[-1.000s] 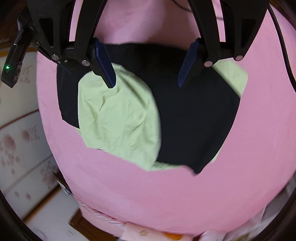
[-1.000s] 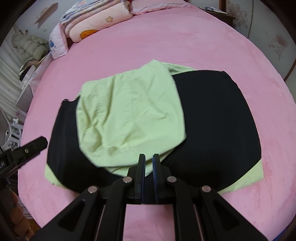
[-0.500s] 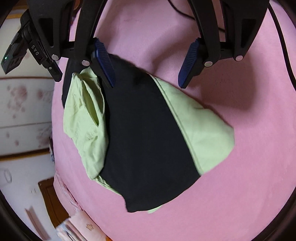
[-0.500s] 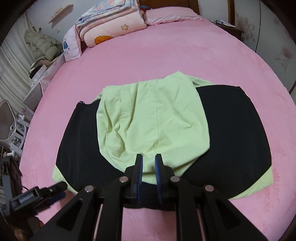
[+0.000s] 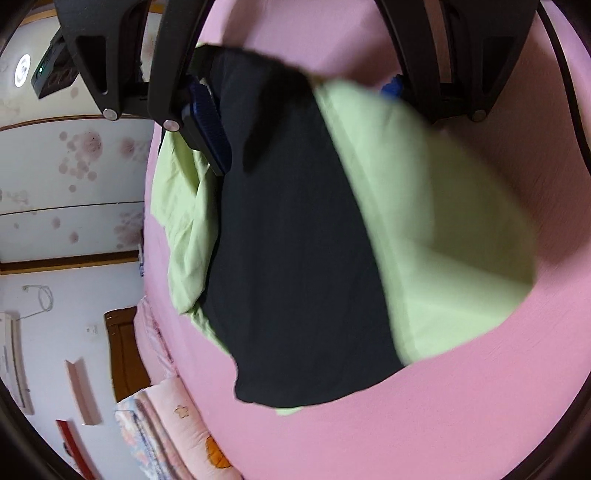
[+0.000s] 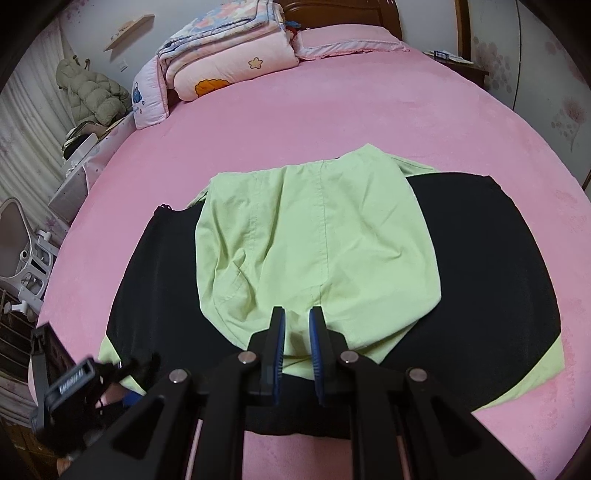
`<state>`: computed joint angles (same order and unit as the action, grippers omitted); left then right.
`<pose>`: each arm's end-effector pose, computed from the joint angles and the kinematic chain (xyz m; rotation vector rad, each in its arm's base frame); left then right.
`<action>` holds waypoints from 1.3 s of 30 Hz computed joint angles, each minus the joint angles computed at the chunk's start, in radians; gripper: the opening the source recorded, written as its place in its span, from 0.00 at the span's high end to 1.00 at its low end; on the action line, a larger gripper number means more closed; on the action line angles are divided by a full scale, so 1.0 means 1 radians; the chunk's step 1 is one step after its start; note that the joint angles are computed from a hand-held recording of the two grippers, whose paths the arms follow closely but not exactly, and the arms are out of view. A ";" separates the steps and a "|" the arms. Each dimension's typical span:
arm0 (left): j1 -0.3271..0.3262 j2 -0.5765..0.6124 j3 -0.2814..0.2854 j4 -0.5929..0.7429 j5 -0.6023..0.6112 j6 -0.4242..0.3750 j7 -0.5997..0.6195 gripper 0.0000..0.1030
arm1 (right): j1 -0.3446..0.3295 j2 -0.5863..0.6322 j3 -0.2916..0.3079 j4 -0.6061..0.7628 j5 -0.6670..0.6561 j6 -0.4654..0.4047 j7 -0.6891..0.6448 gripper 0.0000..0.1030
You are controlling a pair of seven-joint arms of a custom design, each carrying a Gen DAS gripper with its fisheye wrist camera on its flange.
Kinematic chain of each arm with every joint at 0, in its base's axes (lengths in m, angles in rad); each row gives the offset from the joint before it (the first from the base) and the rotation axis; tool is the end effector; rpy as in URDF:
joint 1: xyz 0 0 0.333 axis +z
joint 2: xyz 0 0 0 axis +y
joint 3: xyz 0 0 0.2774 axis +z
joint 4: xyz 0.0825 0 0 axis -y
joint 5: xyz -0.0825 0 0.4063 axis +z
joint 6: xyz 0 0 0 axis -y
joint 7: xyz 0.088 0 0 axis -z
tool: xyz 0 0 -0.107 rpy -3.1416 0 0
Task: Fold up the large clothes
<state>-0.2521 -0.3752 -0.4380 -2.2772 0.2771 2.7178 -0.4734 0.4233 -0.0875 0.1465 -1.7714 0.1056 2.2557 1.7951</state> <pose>0.3927 -0.3598 0.5354 2.7005 -0.6348 1.2265 0.5046 0.3305 0.6098 -2.0770 1.5222 -0.1806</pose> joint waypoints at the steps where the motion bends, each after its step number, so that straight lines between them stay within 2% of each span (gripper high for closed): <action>1: 0.009 0.012 -0.004 0.010 0.017 0.001 0.005 0.34 | 0.000 0.001 0.001 -0.001 -0.006 0.003 0.002 0.87; 6: 0.018 0.074 0.016 0.060 0.066 -0.008 0.060 0.35 | 0.002 0.005 0.002 -0.011 -0.014 0.041 -0.002 0.87; 8: 0.020 0.085 0.018 0.076 0.078 -0.024 0.053 0.42 | 0.003 0.009 0.003 -0.014 -0.021 0.063 -0.006 0.87; 13: -0.015 0.122 0.054 0.132 0.032 -0.101 0.122 0.82 | 0.007 0.054 0.005 0.007 -0.042 0.113 -0.039 0.87; 14: -0.015 0.128 0.054 0.146 0.045 -0.112 0.130 0.86 | 0.008 0.074 0.006 0.021 -0.059 0.126 -0.045 0.87; 16: -0.024 0.147 0.053 0.197 0.064 -0.185 0.179 0.90 | 0.011 0.098 0.006 0.035 -0.078 0.149 -0.051 0.87; 20: -0.051 0.240 0.033 0.390 0.199 -0.410 0.304 0.92 | 0.020 0.152 0.006 0.063 -0.108 0.181 -0.063 0.87; 25: -0.122 0.347 0.048 0.584 0.367 -0.532 0.425 0.93 | 0.023 0.153 0.007 0.026 -0.071 0.144 -0.101 0.88; 27: -0.155 0.388 0.061 0.648 0.412 -0.543 0.483 0.93 | 0.020 0.129 0.005 -0.020 -0.052 0.142 -0.107 0.88; 29: -0.185 0.420 0.075 0.694 0.449 -0.514 0.532 0.93 | 0.013 0.100 0.000 -0.071 -0.016 0.174 -0.111 0.88; 36: -0.295 0.585 0.130 0.925 0.517 -0.480 0.698 0.93 | -0.009 0.071 -0.013 -0.129 0.180 0.216 -0.190 0.89; 39: -0.341 0.671 0.158 1.044 0.525 -0.469 0.781 0.93 | -0.020 0.038 -0.029 -0.164 0.307 0.220 -0.243 0.90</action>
